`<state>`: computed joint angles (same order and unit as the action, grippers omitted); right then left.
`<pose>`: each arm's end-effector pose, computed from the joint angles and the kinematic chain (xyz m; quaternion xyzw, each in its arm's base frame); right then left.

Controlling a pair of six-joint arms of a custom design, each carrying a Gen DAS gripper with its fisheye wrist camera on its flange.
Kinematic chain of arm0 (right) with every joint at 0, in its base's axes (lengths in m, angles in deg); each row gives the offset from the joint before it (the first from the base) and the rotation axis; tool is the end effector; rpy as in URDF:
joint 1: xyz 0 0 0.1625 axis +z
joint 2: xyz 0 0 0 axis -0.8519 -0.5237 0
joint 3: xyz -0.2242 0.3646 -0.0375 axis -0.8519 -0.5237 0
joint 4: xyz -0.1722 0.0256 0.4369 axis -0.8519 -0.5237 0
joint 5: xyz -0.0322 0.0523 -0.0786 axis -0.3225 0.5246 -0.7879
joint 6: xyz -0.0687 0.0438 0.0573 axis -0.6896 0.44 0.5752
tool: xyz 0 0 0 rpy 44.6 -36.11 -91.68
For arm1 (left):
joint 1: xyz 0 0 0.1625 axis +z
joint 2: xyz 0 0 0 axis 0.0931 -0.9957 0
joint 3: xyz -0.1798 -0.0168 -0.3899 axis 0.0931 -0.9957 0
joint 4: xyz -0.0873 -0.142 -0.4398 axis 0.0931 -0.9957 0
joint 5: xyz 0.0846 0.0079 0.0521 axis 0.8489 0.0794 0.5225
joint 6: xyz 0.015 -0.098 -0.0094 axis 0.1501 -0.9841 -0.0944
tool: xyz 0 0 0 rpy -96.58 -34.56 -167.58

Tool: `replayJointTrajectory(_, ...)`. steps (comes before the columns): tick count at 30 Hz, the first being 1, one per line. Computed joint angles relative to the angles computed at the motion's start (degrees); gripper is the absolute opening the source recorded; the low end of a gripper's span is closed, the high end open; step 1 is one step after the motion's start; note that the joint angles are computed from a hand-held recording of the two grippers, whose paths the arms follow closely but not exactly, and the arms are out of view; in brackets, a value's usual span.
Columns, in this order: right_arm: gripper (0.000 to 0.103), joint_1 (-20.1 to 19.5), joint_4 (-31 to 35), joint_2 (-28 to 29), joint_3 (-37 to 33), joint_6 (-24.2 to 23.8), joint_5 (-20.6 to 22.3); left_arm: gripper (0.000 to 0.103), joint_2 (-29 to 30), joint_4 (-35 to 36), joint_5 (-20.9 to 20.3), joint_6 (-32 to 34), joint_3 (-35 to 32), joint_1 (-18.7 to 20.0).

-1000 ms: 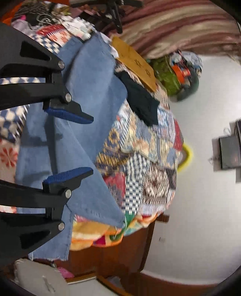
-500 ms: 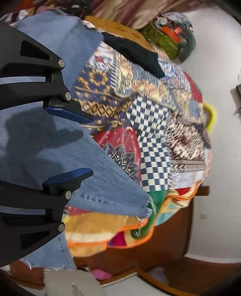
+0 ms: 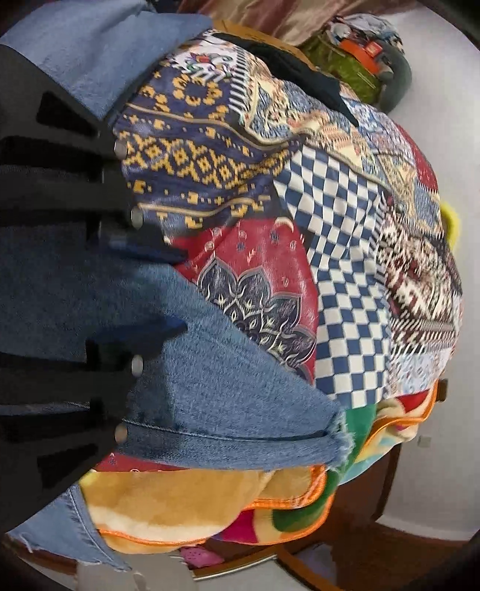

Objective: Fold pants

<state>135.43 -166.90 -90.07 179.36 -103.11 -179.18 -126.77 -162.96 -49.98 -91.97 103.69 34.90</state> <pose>-0.0395 -0.6124 0.4428 0.1983 -0.9402 0.1163 0.2512 -0.2713 -0.4987 0.0703 -0.0593 0.8988 -0.2253 0.3712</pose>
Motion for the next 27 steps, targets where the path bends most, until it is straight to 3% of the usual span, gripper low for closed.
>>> replayJointTrajectory(2, 0.010, 0.4, -2.3, -1.9, 1.6, -2.0, 0.2, 0.091, 0.1, 2.0, -0.3, -1.0, -0.6, -0.6)
replayJointTrajectory(8, 0.009, -0.8, -1.2, -6.7, -0.1, -1.9, 6.1, 0.091, 1.8, 4.8, -0.4, 0.1, -3.3, -3.6)
replayJointTrajectory(12, 0.008, -3.3, 1.8, -9.9, -3.4, -2.2, 11.4, 0.091, 5.2, 4.4, -0.5, 3.8, -6.7, -5.5)
replayJointTrajectory(17, 0.008, -7.8, 0.5, -14.7, -2.8, -4.6, 16.4, 0.091, 10.3, 1.8, -1.4, 9.1, -10.8, -7.0)
replayJointTrajectory(19, 0.011, -9.7, -0.8, -15.5, -1.3, -4.7, 14.4, 0.091, 12.2, 0.5, -2.2, 10.8, -11.9, -7.5)
replayJointTrajectory(23, 0.024, -12.3, -10.9, -16.0, 2.8, -6.4, 0.7, 0.091, 14.7, -0.6, -4.4, 12.0, -13.2, -8.2)
replayJointTrajectory(25, 0.024, -14.1, -5.9, -16.1, 1.3, -3.8, -0.5, 0.091, 14.9, -1.0, -4.4, 11.8, -12.7, -8.7)
replayJointTrajectory(27, 0.025, -15.5, -2.1, -16.9, 0.1, -1.6, 1.3, 0.091, 14.5, -0.8, -3.6, 10.9, -12.2, -9.1)
